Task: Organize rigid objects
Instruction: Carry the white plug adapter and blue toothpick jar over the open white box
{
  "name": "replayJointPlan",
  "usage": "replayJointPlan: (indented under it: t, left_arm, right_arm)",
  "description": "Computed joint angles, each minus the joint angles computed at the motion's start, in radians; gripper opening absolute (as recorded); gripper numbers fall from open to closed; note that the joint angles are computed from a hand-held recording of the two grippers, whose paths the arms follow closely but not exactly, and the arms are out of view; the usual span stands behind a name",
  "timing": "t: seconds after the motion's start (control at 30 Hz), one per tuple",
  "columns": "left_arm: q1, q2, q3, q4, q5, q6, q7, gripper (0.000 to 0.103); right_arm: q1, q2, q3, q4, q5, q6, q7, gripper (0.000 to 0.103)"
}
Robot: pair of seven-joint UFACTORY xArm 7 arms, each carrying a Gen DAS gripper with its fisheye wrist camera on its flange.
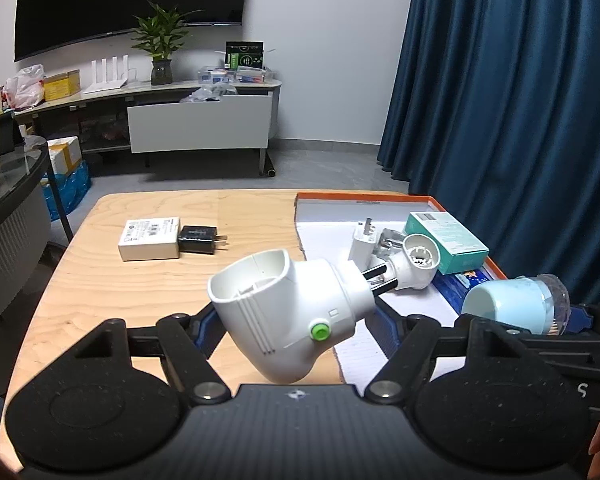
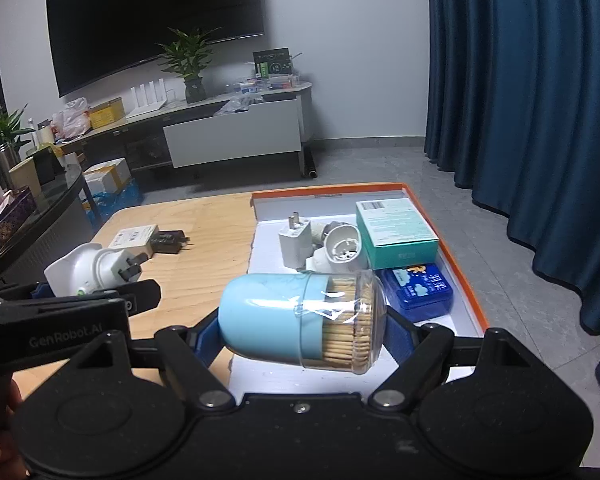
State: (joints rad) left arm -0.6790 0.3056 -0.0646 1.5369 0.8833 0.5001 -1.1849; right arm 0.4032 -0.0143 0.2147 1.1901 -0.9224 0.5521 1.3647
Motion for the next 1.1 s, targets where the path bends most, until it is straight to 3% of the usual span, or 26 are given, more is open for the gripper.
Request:
replayJointPlan:
  t: [1.1]
  left_arm:
    - [-0.087, 0.159, 0.035, 0.169, -0.202, -0.011, 0.239, 0.075]
  right_arm:
    - [-0.112, -0.083, 0.011, -0.118, 0.035, 0.02, 0.007, 0.095]
